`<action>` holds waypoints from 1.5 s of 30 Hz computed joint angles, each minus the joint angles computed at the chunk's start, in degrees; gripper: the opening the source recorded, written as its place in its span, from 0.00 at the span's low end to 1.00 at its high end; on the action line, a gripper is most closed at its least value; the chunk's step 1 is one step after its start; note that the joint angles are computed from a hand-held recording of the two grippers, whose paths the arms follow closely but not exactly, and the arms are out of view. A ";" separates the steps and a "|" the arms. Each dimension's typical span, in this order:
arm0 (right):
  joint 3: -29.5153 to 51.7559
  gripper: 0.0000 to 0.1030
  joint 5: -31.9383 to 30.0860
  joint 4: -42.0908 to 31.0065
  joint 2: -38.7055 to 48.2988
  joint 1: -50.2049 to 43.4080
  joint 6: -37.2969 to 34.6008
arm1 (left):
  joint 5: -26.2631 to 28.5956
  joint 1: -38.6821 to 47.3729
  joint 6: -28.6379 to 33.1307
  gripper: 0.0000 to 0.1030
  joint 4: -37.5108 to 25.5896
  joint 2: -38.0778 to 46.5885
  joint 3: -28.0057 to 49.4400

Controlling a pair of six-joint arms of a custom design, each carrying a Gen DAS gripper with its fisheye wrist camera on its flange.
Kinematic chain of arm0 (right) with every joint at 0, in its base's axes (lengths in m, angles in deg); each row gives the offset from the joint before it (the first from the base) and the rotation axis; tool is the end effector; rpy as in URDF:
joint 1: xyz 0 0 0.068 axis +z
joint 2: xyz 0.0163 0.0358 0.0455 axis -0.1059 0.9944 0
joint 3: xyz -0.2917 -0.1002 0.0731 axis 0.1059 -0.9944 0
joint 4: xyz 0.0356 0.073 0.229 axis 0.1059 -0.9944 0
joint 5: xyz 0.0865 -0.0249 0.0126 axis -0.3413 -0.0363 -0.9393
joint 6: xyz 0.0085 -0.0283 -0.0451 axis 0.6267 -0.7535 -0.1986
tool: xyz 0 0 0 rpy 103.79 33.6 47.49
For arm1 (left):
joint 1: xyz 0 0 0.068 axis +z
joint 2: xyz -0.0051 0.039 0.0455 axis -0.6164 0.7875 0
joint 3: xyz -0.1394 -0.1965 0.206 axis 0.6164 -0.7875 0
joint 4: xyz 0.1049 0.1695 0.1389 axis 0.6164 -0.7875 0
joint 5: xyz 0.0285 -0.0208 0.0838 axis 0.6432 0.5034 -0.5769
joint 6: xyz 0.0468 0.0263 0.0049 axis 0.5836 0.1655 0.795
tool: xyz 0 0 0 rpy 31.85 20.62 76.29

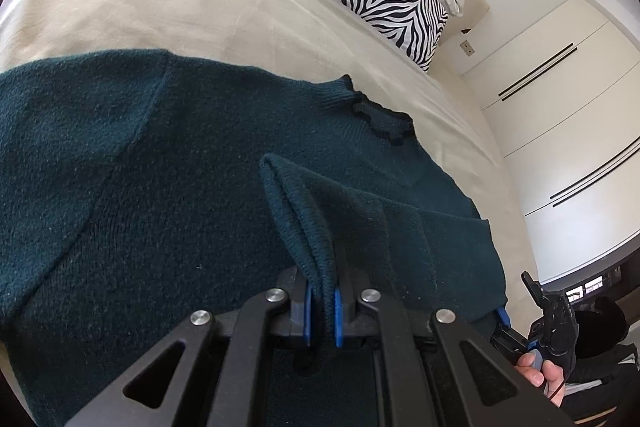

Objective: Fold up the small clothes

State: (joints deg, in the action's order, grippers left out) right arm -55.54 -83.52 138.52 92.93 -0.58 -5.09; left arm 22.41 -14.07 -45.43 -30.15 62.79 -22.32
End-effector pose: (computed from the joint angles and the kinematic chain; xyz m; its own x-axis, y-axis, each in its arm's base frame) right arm 0.2795 0.0442 0.1396 -0.6543 0.7476 -0.1139 0.2645 0.3673 0.8917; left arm 0.2850 0.1040 0.1489 -0.7751 -0.4824 -0.4080 -0.1901 0.7939 -0.5776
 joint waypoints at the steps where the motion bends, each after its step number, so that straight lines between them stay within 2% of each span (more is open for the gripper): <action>1: -0.04 0.52 0.09 -0.41 -0.31 0.31 -0.25 | 0.53 0.52 0.13 0.08 0.16 0.36 0.13; 4: -1.34 0.52 -1.53 1.71 0.39 -0.47 -0.49 | 1.36 1.04 0.31 0.08 0.92 0.83 0.36; 6: -0.89 0.52 -1.89 -0.27 -0.30 -0.59 -1.06 | 1.16 0.94 0.59 0.08 1.53 1.11 0.17; 9: 0.13 0.53 -2.75 -11.59 -5.28 -1.33 -4.95 | -0.11 0.56 1.30 0.12 3.08 2.18 -0.35; 11: 0.06 0.54 -3.15 -17.99 -9.95 -2.52 -5.65 | 1.17 1.19 1.35 0.13 5.11 3.07 -1.14; 14: 1.45 0.56 -3.38 -24.35 -16.02 -4.63 -7.20 | 1.70 1.21 1.91 0.13 7.51 3.76 -2.10; 16: 5.49 0.56 -2.64 -27.45 -16.42 -4.19 -9.08 | 1.39 0.96 2.18 0.13 8.72 3.88 -2.63; 20: 16.54 0.56 -5.53 -28.89 -7.32 -1.94 -10.65 | 3.23 1.90 2.59 0.14 12.09 5.08 -4.01; 24: 30.58 0.56 -6.61 -36.45 3.57 1.05 -14.04 | 7.28 3.85 1.91 0.14 12.79 7.55 -3.25; 29: 40.18 0.55 -7.34 -39.52 13.29 1.46 -14.36 | 6.43 3.24 1.67 0.14 15.67 7.82 -4.32; 31: 37.37 0.55 -9.22 -33.49 14.28 0.77 -12.37 | 6.59 3.26 1.53 0.14 16.03 8.04 -4.34; 34: 33.35 0.55 -10.83 -31.82 12.02 0.17 -14.23 | 6.71 3.28 1.51 0.14 16.70 8.22 -4.49; 40: 21.18 0.55 -11.75 -34.15 1.73 -0.56 -22.97 | 7.05 3.69 1.75 0.14 15.40 7.95 -4.18; 42: 16.30 0.55 -12.51 -36.33 -3.25 -1.85 -25.11 | 7.28 4.01 2.49 0.14 11.26 6.88 -2.75; 43: 13.45 0.55 -11.39 -38.11 -6.85 -2.59 -26.46 | 6.82 4.20 3.19 0.17 8.74 5.67 -2.31; 45: 8.70 0.56 -9.41 -40.28 -14.02 -3.56 -27.63 | 5.02 5.86 3.19 0.38 4.60 0.26 -3.37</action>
